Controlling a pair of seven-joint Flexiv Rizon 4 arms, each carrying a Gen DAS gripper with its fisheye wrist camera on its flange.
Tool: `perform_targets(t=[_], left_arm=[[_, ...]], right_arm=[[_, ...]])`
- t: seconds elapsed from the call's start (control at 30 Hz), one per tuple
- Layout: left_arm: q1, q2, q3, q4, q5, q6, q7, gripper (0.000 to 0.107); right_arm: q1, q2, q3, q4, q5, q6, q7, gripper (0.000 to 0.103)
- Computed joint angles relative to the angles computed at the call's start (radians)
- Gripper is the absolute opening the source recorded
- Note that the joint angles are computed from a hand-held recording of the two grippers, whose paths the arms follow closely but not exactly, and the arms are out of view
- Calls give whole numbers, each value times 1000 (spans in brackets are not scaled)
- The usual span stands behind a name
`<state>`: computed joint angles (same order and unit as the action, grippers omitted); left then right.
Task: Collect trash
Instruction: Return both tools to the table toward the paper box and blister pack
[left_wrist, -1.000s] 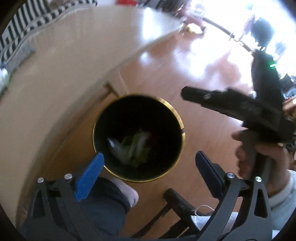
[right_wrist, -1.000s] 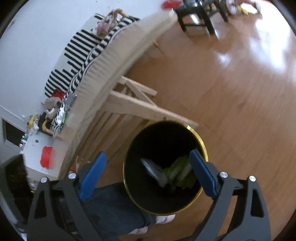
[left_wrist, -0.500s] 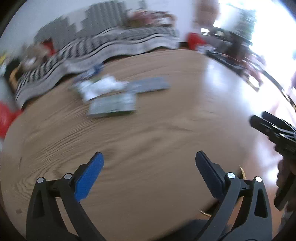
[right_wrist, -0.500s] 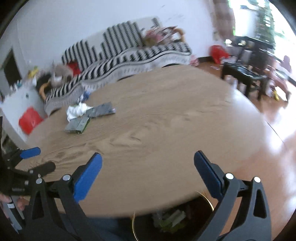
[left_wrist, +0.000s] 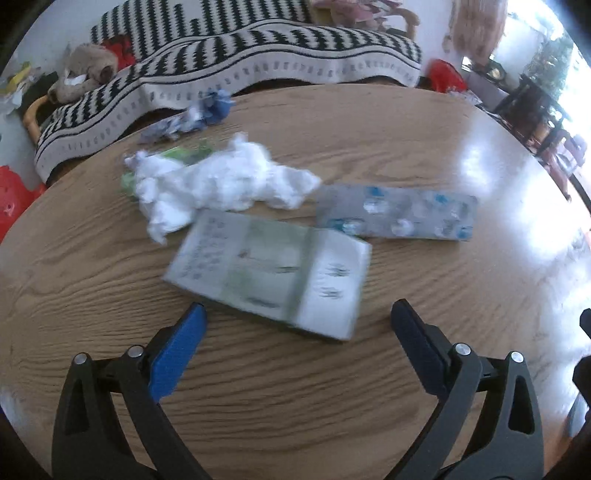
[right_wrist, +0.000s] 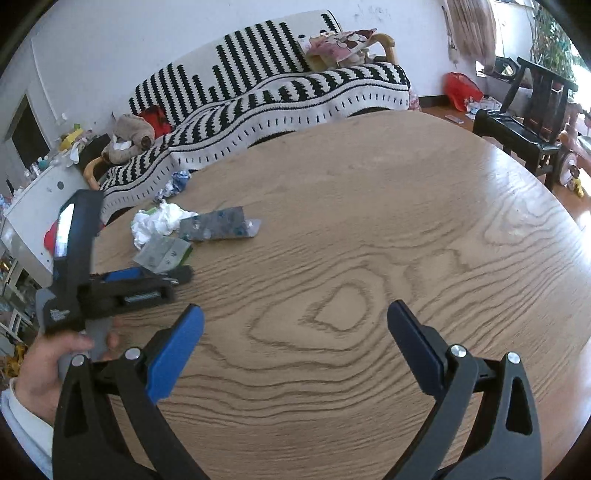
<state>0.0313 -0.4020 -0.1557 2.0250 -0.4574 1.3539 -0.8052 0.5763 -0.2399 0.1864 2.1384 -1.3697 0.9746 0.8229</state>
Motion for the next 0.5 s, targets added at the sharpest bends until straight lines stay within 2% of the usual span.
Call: perform_targets(t=[0.13, 0.27, 0.33, 0.4, 0.5], left_arm=[[52, 12, -3, 18, -31, -2, 44, 97], [60, 19, 95, 2, -1, -39, -33, 97], [64, 29, 117, -7, 22, -88, -57, 97], [100, 64, 72, 23, -31, -99, 7, 97], [104, 80, 19, 32, -121, -107, 88, 97]], right_arm=[[-11, -28, -15, -17, -35, 42, 19, 96], [-12, -63, -31, -56, -69, 71, 6, 96], [-13, -75, -38, -70, -82, 84, 9, 96], [-11, -94, -42, -95, -68, 88, -30, 96], [-5, -134, -50, -147, -3, 94, -169, 96]])
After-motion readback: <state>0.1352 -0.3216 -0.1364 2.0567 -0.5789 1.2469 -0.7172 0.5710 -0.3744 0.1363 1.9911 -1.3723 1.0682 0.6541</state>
